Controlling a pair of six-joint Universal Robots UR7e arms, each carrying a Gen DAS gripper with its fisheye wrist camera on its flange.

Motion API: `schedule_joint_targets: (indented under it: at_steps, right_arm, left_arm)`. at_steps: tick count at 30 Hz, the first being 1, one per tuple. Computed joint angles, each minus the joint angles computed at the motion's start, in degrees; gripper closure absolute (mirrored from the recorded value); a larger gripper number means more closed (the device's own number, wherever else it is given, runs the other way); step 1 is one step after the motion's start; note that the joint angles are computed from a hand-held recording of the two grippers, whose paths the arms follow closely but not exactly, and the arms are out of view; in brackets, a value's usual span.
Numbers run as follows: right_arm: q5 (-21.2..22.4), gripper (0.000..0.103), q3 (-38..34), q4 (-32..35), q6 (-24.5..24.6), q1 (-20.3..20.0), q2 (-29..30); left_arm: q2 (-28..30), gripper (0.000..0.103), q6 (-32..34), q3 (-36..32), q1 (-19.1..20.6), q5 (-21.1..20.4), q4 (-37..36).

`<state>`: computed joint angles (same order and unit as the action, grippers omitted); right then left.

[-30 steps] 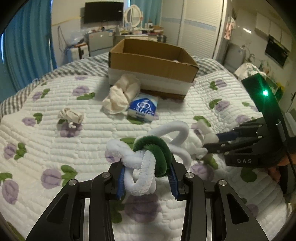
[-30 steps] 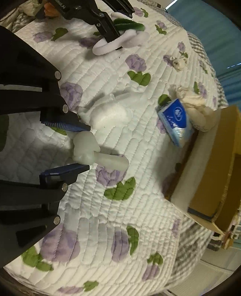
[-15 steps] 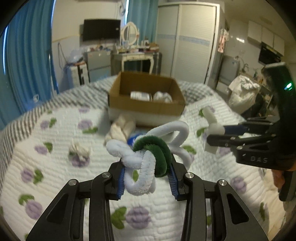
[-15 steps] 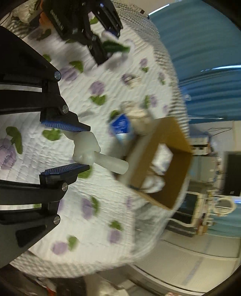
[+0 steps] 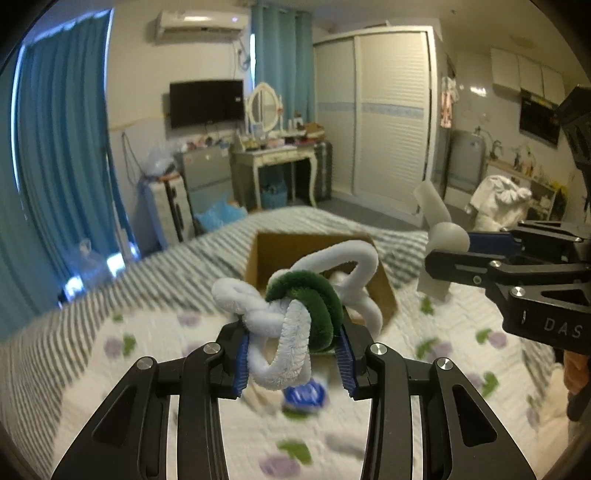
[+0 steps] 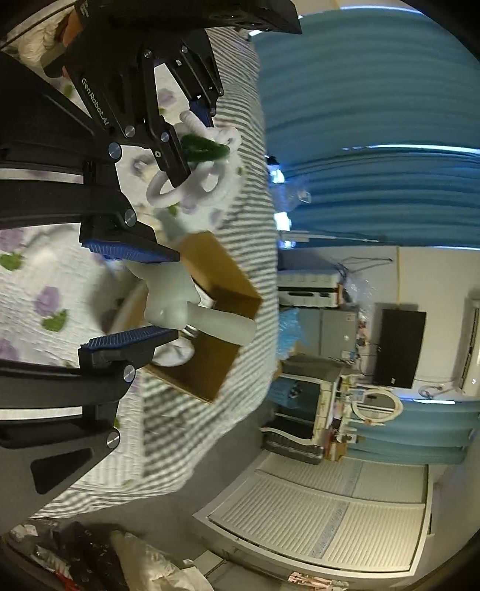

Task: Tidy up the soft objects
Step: 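Carry the pipe-cleaner toy and bone toy into the box and open both tools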

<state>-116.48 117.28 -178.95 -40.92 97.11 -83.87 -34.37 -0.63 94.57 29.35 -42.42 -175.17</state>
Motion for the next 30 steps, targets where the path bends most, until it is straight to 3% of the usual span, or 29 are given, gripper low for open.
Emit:
schedule_joint_targets:
  at_steps: [3,9,15,19,21,24,26,30]
  right_arm:
    - [0.97,0.069,-4.25,-0.83,0.04,-1.17,3.51]
    - [1.54,0.069,-12.82,-0.22,1.13,-4.57,10.81]
    - [2.67,0.069,-20.62,3.31,5.26,-9.44,16.96]
    - [2.55,0.066,-23.39,3.45,6.87,-11.65,19.85]
    - [1.91,0.058,-24.02,1.91,6.84,-11.85,20.74]
    - [3.59,0.052,-23.17,1.57,7.26,-11.98,19.57]
    - [3.00,0.050,-21.96,0.69,6.64,-11.16,18.40]
    - [0.96,0.047,-18.46,-1.27,5.71,-8.10,14.64]
  left_arm:
    - [4.14,0.066,4.79,-6.25,1.96,0.42,0.07]
    - [11.83,0.066,8.42,-18.41,6.50,-1.70,4.19]
    - [16.69,0.064,7.43,-25.67,9.80,-5.07,8.65]
    - [18.49,0.057,8.30,-26.46,10.48,-4.71,6.62]
    - [18.80,0.033,7.64,-27.03,10.69,-4.36,7.84]
    - [18.89,0.030,8.59,-26.44,9.84,-1.75,6.80]
    - [18.04,0.030,7.89,-25.62,9.09,0.36,7.72]
    - [12.99,0.030,7.56,-20.04,7.39,0.78,4.90]
